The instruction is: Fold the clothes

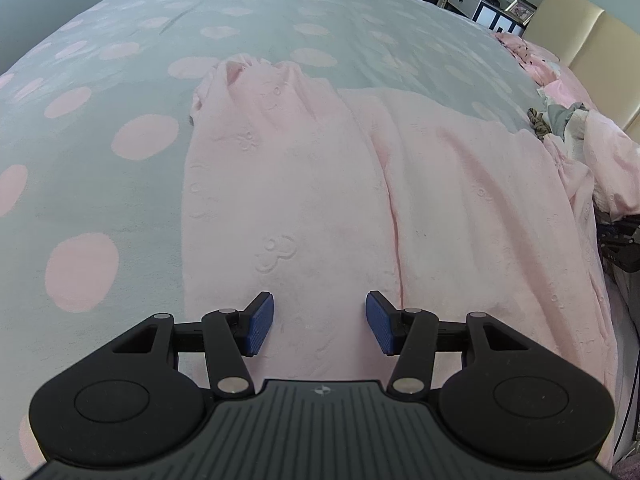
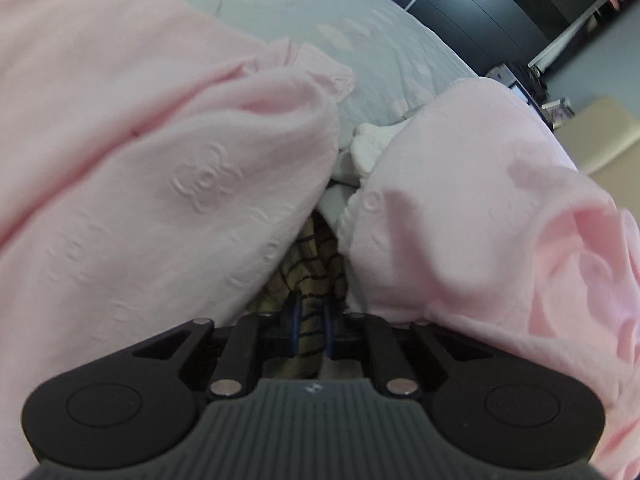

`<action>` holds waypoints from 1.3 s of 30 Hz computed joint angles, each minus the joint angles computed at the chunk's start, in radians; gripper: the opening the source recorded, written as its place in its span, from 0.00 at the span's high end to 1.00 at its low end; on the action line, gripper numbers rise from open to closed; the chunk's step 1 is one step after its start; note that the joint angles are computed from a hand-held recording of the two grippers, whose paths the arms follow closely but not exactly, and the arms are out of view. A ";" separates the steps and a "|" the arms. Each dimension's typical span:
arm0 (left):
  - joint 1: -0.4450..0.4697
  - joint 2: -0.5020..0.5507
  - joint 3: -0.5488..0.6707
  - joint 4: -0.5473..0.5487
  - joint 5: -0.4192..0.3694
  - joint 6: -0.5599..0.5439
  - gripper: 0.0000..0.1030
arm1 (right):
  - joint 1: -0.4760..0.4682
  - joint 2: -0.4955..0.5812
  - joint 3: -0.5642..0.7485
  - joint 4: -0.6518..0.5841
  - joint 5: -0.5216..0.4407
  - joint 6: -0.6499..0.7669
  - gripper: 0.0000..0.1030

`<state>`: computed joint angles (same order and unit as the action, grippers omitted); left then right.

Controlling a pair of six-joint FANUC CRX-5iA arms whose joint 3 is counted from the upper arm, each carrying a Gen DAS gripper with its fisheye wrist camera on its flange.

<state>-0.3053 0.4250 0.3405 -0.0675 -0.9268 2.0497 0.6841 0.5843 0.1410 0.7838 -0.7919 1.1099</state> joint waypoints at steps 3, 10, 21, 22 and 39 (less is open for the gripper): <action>0.001 0.010 0.008 0.012 -0.009 -0.016 0.52 | -0.018 0.006 -0.009 0.030 0.004 0.042 0.95; 0.002 0.016 0.014 0.019 -0.016 -0.015 0.52 | -0.063 0.043 -0.006 0.185 -0.029 -0.033 1.00; 0.006 0.021 0.020 0.014 -0.025 0.000 0.52 | -0.180 0.181 0.224 0.261 -0.174 -0.139 1.00; 0.007 0.022 0.022 0.011 -0.027 0.004 0.52 | -0.195 0.198 0.262 0.259 -0.191 -0.142 1.00; -0.001 0.016 0.028 0.003 -0.003 0.003 0.52 | -0.200 0.212 0.326 0.161 -0.202 -0.096 0.94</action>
<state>-0.3058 0.4410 0.3682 -0.0648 -0.9295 2.0526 0.4837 0.7963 0.4672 0.9453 -0.9942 1.0144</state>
